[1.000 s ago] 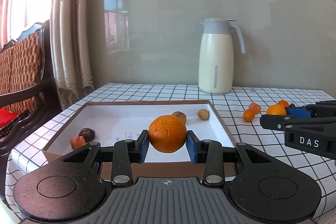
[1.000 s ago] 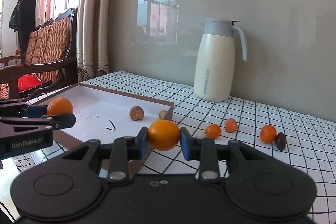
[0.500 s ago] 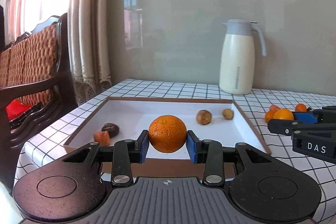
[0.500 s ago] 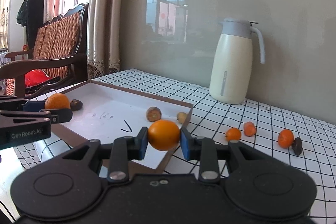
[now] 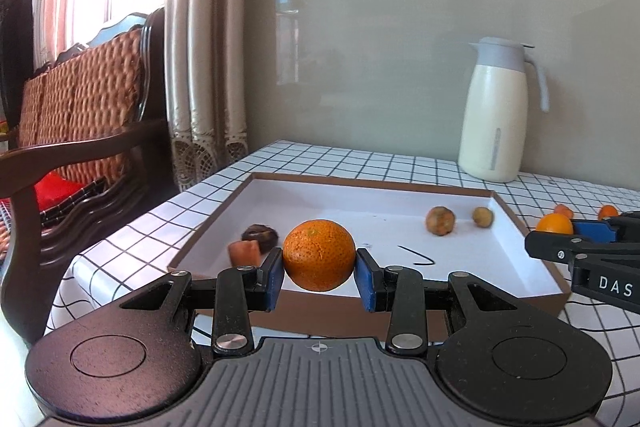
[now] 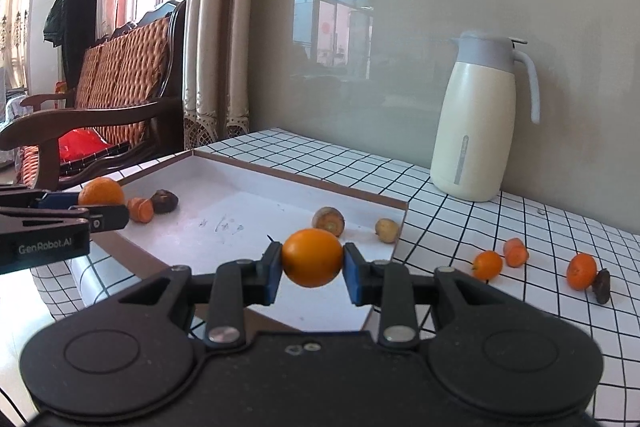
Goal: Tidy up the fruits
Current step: 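Carry both held oranges over the white box tray, then open both grippers to drop the oranges into the box tray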
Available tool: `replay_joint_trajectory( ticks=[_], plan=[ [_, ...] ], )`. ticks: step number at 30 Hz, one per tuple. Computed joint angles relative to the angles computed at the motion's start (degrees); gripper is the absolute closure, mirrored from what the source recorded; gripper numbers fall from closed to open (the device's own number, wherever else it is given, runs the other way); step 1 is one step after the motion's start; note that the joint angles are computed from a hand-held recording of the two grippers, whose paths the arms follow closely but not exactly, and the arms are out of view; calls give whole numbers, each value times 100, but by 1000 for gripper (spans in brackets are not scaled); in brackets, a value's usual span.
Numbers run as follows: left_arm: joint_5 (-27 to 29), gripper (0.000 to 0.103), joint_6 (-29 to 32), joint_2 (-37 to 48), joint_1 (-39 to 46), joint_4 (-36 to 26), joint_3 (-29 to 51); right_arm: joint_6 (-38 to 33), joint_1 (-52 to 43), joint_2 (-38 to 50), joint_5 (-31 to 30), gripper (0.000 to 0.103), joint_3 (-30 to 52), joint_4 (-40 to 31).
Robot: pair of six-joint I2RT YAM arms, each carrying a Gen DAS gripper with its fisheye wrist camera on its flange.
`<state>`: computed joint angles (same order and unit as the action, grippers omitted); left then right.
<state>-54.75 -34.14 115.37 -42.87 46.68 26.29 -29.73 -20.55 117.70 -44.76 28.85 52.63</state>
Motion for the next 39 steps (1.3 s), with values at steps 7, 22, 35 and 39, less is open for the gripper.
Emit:
replay_joint_trajectory(
  ticks=[7,22,35,39],
  plan=[
    [127,65,73,96,348,325,-131,164,193,207,208,80,149,163],
    [571,65,439,453,1229,1052,-227,609,527,712,575,80,603,473],
    [684,65,612,650,1404,1092,-7,798,706,963,711,80,992,431],
    [728,65,641,689,1501,1078,40,862,761,1039,775,80,1095,415]
  ],
)
